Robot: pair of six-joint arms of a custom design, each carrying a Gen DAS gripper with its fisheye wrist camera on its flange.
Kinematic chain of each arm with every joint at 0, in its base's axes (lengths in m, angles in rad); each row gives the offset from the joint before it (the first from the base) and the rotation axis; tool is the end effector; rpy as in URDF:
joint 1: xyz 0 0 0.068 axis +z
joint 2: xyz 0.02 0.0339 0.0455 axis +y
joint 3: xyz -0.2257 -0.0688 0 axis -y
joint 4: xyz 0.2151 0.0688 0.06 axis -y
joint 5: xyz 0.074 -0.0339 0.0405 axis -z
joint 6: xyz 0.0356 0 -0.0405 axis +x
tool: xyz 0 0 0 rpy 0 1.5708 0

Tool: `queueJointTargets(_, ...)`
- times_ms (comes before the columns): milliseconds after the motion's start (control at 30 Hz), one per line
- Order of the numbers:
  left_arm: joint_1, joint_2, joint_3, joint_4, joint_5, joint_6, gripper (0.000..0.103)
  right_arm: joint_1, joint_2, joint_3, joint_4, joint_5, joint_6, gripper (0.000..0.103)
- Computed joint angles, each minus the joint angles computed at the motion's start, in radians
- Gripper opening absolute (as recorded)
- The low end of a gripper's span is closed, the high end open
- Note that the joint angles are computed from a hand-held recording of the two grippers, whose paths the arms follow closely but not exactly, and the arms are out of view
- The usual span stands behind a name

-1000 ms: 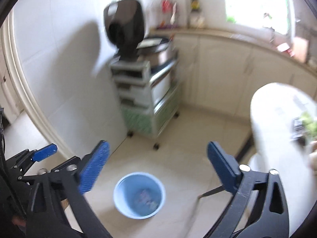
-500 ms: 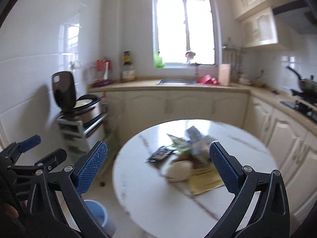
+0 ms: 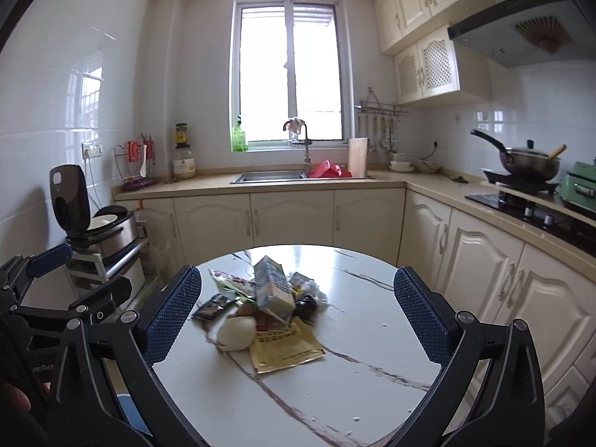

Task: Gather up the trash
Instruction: 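Grasp the white bun with the left tool while the right tool grasps the milk carton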

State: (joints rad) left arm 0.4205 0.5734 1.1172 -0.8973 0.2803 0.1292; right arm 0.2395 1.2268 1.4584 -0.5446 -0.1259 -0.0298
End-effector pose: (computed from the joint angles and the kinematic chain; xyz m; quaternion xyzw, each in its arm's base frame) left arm 0.0816 0.0257 0.3611 -0.0389 0.8154 0.0434 0.5760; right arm 0.2355 0.0621 0.4001 -0.1450 0.7948 0.1120 0.5785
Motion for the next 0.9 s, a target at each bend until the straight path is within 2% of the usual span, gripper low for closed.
queueJointTargets(67, -0.106, 0.082, 0.007, 0.061, -0.095, -0.032, 0.102, -0.029, 0.025, -0.011, 0.016, -0.008, -0.014, 0.103)
queueJointTargets(200, -0.198, 0.239, 0.029, 0.126, -0.178, -0.069, 0.102, -0.059, 0.107, -0.003, 0.033, -0.007, -0.023, 0.103)
queueJointTargets(267, -0.236, 0.364, 0.079, 0.160, -0.210, -0.082, 0.102, -0.070, 0.155, 0.009, 0.036, -0.008, -0.029, 0.103)
queueJointTargets(600, -0.342, 0.898, 0.266, 0.268, -0.263, -0.067, 0.100, -0.077, 0.420, 0.130, 0.013, -0.006, -0.047, 0.103)
queueJointTargets(667, -0.348, 0.985, 0.300, 0.293, -0.265, -0.062, 0.091, -0.075, 0.460, 0.155, 0.010, -0.006, -0.052, 0.103)
queueJointTargets(733, -0.347, 1.060, 0.352, 0.280, -0.255, -0.056, 0.075, -0.070, 0.503, 0.188, 0.003, -0.002, -0.060, 0.103)
queueJointTargets(767, -0.340, 1.096, 0.376, 0.277, -0.231, -0.054, 0.074, -0.068, 0.526, 0.210, -0.002, -0.001, -0.063, 0.103)
queueJointTargets(833, -0.326, 1.153, 0.435, 0.249, -0.166, -0.047, 0.061, -0.063, 0.563, 0.247, -0.012, -0.002, -0.067, 0.103)
queueJointTargets(900, -0.323, 1.177, 0.467, 0.239, -0.148, -0.040, 0.058, -0.051, 0.598, 0.282, -0.022, 0.006, -0.069, 0.103)
